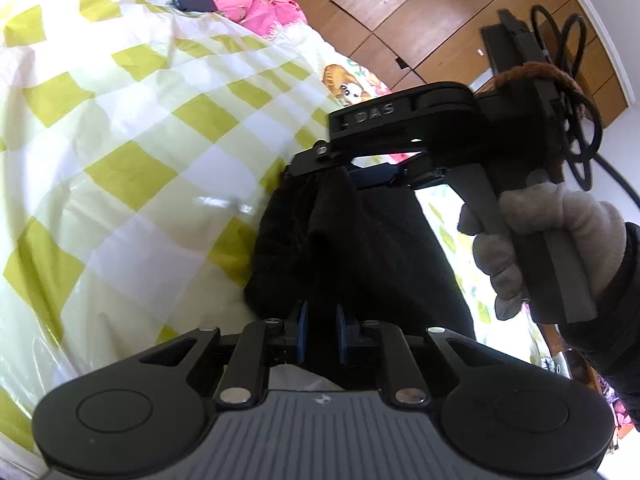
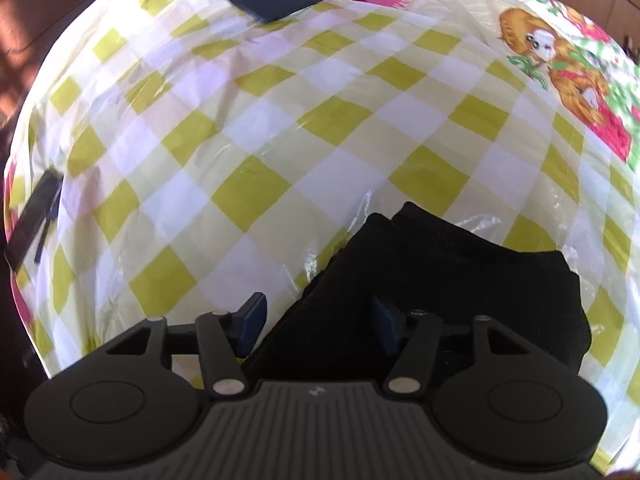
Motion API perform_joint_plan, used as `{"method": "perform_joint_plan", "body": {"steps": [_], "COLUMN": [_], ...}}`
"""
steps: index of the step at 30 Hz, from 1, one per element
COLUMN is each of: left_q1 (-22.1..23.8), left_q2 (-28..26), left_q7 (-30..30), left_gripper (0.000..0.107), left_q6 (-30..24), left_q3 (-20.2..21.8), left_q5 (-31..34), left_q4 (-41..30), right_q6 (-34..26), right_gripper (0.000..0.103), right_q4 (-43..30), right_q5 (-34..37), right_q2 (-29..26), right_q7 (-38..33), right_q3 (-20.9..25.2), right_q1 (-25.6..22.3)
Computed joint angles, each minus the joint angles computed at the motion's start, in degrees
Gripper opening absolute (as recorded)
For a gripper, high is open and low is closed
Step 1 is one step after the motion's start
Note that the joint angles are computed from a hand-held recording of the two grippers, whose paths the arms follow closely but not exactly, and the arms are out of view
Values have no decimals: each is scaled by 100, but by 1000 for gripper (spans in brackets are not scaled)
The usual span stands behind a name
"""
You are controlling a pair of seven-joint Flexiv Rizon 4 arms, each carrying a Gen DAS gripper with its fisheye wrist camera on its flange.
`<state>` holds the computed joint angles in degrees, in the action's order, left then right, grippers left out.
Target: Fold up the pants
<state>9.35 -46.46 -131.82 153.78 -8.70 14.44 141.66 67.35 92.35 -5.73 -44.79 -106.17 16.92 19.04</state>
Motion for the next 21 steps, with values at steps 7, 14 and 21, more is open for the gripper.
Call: {"method": "perform_joint_plan", "body": {"steps": [7,14,21], "left_q1": [-292,-487,-559], "left_q2": [234,381,378], "left_q7": [432,799,731], "left_gripper": [42,61,26], "left_q6": [586,-182,-448], "left_q3": [351,266,229], "left_q5": [-279,-911,-915], "left_q4": [226,-289,-274], "right_q6": [-283,-458,-475], "right_gripper": [62,66,64], "right_q4": [0,-399,-484], "right_q5": [-29,278,380], "right_q2": [114,-14,-158], "right_q7": [-95,74,-42], "right_q3": [13,39,135], "right_q1": [-55,-157,-229]}}
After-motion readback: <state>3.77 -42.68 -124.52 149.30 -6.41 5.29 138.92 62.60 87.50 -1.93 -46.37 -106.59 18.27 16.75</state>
